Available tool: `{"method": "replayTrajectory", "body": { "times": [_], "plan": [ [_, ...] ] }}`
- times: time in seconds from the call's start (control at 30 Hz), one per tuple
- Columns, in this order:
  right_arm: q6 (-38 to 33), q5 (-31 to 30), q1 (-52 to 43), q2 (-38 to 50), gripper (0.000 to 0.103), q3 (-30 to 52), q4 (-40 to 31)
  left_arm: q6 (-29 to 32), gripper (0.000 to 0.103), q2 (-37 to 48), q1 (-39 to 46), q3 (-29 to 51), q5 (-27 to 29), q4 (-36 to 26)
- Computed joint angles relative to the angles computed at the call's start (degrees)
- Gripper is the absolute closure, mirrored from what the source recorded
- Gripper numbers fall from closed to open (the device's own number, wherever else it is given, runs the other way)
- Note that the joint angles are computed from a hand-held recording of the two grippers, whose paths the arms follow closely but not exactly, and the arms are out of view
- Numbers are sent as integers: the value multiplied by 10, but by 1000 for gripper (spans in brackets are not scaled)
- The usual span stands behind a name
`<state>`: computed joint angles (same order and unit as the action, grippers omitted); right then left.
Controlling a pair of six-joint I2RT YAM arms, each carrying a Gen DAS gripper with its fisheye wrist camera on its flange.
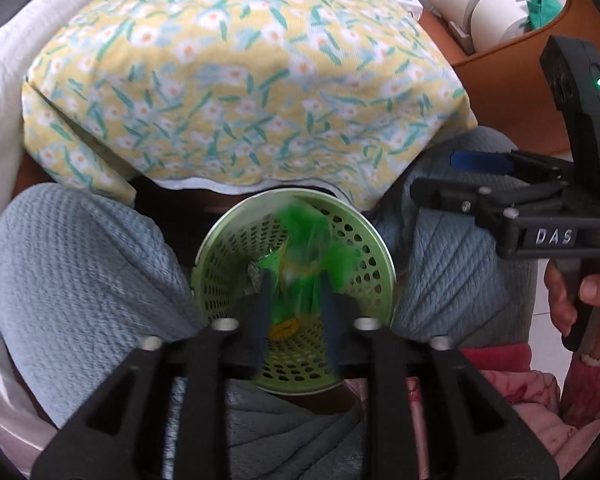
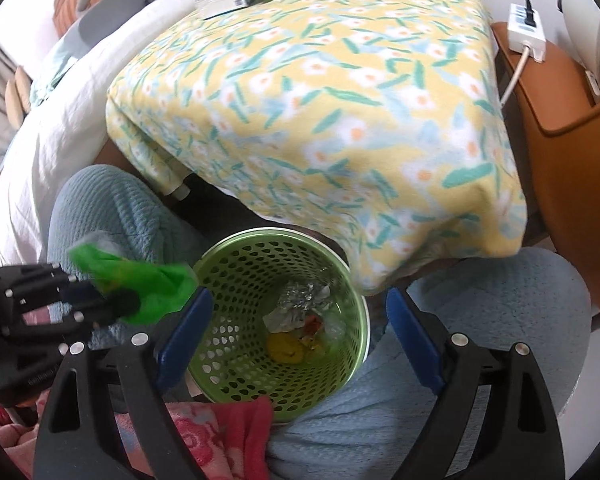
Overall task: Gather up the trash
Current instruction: 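Release the green bag into the basket with the left gripper, then move both grippers back up to the table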
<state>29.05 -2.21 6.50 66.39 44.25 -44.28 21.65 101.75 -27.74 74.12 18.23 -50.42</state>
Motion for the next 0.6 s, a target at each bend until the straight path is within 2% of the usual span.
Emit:
{"method": "replayTrajectory", "body": {
  "times": [0.03,0.13,0.27,0.6],
  "plan": [
    [-1,-2,-4,-2,15,-2,0,-5,38,-4,0,-5,-4,8],
    [-1,-3,-9,-6,15,-7,1,-11,19,-19,1,-16,-10,24],
    [-1,-11,-17,-9,10,-10,4,-23,10,-25,7,-13,-22,38],
    [6,-10,-11,-12,10,-1,-3,-60,8,-15,34,19,-14,56]
  ]
}}
